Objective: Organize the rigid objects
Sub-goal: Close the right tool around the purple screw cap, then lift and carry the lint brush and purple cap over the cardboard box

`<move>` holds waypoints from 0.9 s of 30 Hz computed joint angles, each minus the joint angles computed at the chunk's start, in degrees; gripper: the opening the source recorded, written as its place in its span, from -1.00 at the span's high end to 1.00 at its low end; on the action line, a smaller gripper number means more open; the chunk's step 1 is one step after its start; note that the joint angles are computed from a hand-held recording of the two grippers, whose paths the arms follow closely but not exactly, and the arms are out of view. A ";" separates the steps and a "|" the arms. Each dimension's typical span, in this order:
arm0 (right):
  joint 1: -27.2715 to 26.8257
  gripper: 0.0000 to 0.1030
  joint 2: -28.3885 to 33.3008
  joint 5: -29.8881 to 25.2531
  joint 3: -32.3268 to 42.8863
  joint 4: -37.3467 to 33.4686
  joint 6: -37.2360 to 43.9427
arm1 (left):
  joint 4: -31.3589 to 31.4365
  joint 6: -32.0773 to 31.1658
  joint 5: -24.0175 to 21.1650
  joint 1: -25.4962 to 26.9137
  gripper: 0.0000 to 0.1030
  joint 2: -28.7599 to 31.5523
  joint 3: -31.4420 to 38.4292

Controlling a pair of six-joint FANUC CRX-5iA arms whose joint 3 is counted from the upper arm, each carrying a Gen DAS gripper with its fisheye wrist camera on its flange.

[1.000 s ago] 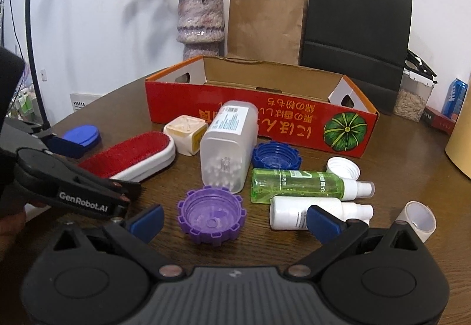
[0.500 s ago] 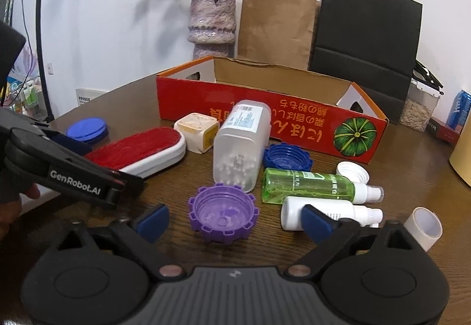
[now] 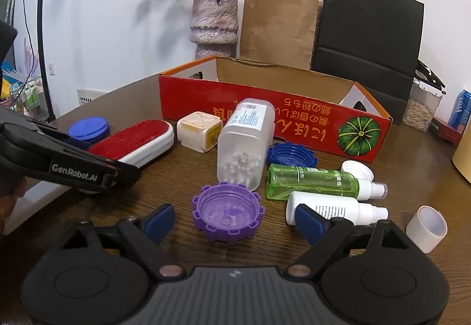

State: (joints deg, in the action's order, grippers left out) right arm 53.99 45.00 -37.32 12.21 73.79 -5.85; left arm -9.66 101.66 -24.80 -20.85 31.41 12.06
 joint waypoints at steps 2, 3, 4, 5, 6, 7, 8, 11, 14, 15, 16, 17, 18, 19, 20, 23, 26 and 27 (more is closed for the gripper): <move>-0.05 -0.56 0.05 0.29 0.08 -0.16 -0.10 | -0.17 0.12 0.02 -0.03 -0.12 -0.04 -0.01; -0.06 -0.51 0.06 0.47 0.11 -0.31 -0.03 | -0.42 0.36 0.05 -0.06 -0.12 -0.10 -0.04; -0.06 -0.41 0.12 0.69 0.28 -0.81 0.35 | -0.65 0.57 0.06 -0.07 -0.12 -0.15 -0.04; -0.04 -0.33 0.25 0.84 0.56 -1.56 0.99 | -0.99 0.90 0.04 -0.14 -0.12 -0.20 -0.01; -0.05 -0.30 0.36 1.00 0.81 -2.24 1.60 | -1.24 1.11 0.02 -0.18 -0.12 -0.23 0.03; 0.04 -0.28 0.60 0.95 1.40 -3.44 2.65 | -1.35 1.21 0.06 -0.20 -0.12 -0.28 0.00; 0.03 -0.28 0.67 1.04 1.54 -3.87 2.90 | -1.42 1.28 0.10 -0.22 -0.12 -0.32 -0.02; -0.18 -0.27 0.69 1.67 1.60 -4.27 2.43 | -1.74 1.49 0.24 -0.25 -0.12 -0.41 -0.07; -0.52 -0.13 0.65 2.74 1.60 -4.66 1.67 | -2.60 2.24 0.18 -0.41 -0.12 -0.49 0.04; -0.61 -0.10 0.73 2.91 1.76 -4.75 1.52 | -2.88 2.56 0.29 -0.48 -0.12 -0.58 -0.05; -0.64 -0.03 0.81 2.89 1.89 -4.72 1.30 | -3.24 2.89 0.34 -0.55 -0.12 -0.65 -0.06; -0.66 -0.03 0.87 2.83 1.96 -4.53 1.07 | -3.39 3.06 0.44 -0.58 -0.12 -0.72 -0.14; -0.67 -0.03 0.90 2.80 1.99 -4.51 1.06 | -3.43 3.14 0.49 -0.61 -0.12 -0.75 -0.15; -0.71 -0.03 0.84 2.89 1.84 -4.28 0.71 | -3.61 3.35 0.54 -0.64 -0.12 -0.82 -0.20; -0.80 -0.03 0.74 3.00 1.60 -3.80 0.03 | -4.00 3.73 0.57 -0.71 -0.12 -0.88 -0.20; -1.08 -0.03 0.36 3.16 0.57 -1.59 -2.59 | -5.06 4.70 0.63 -0.96 -0.12 -1.05 -0.19; -1.28 -0.03 -0.05 3.26 -0.51 1.27 -5.12 | -6.10 5.97 0.48 -1.17 -0.12 -1.09 0.02; -1.43 -0.03 -0.26 3.41 -0.99 2.47 -6.26 | -6.35 6.34 0.39 -1.24 -0.12 -1.14 0.05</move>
